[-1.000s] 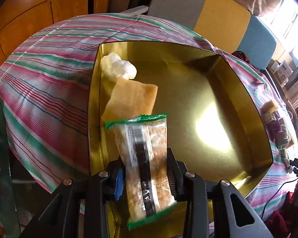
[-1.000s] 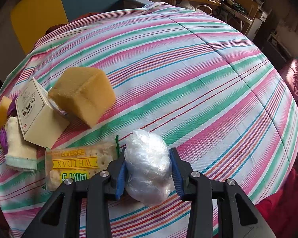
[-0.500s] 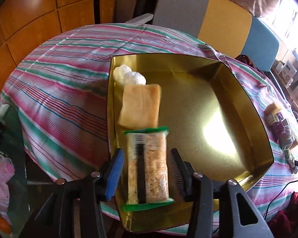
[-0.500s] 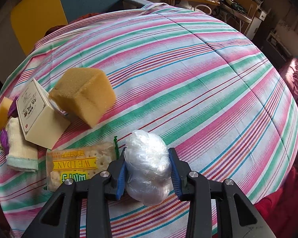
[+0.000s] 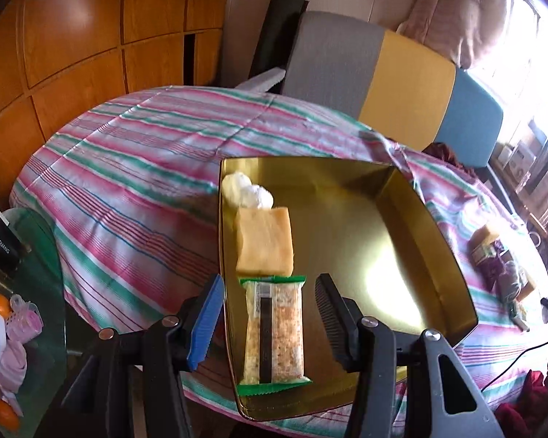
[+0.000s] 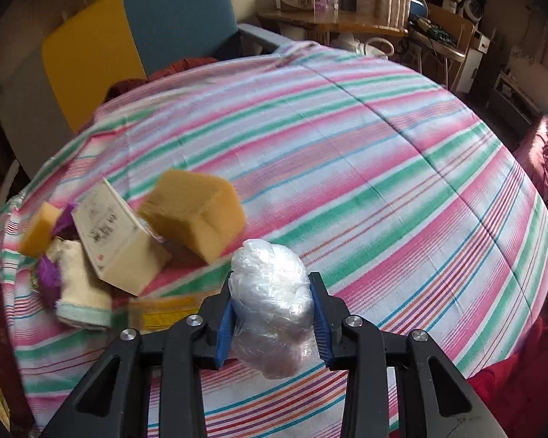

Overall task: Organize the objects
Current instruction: 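Carry the wrapped cotton ball to the gold tray and release it with the right gripper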

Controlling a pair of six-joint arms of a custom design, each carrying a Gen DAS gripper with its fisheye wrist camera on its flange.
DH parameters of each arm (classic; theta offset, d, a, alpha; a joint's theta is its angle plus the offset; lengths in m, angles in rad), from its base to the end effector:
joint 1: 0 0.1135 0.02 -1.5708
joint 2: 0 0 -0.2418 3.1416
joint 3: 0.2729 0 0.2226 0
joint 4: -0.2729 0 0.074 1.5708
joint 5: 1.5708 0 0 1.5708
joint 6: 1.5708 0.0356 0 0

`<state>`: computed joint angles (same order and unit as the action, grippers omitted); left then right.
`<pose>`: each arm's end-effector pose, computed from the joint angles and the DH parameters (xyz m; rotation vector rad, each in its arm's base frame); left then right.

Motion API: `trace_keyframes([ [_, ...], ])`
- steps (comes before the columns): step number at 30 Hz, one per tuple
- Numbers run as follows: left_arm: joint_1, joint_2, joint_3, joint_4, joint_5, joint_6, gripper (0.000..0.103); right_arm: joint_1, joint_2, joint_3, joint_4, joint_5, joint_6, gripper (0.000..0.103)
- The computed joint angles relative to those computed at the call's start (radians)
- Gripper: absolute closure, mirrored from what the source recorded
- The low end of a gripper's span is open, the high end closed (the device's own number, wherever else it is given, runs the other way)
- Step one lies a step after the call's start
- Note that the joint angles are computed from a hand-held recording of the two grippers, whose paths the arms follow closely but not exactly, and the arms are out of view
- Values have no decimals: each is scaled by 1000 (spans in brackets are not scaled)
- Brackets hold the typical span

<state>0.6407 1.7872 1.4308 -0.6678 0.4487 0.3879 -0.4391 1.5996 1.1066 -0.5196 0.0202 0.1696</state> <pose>0.2889 0.1962 0.2405 -0.1534 2.4502 -0.1489 0.2733 -0.1291 0.2136 0.7828 2.4671 -0.1256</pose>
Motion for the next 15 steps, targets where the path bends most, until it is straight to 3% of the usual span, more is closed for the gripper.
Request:
trace_keyframes([
  [8, 15, 10, 10, -10, 26, -3, 50, 342, -150, 94, -45, -11, 43, 66],
  [15, 41, 37, 27, -21, 44, 1, 50, 792, 41, 272, -31, -56, 97, 66],
])
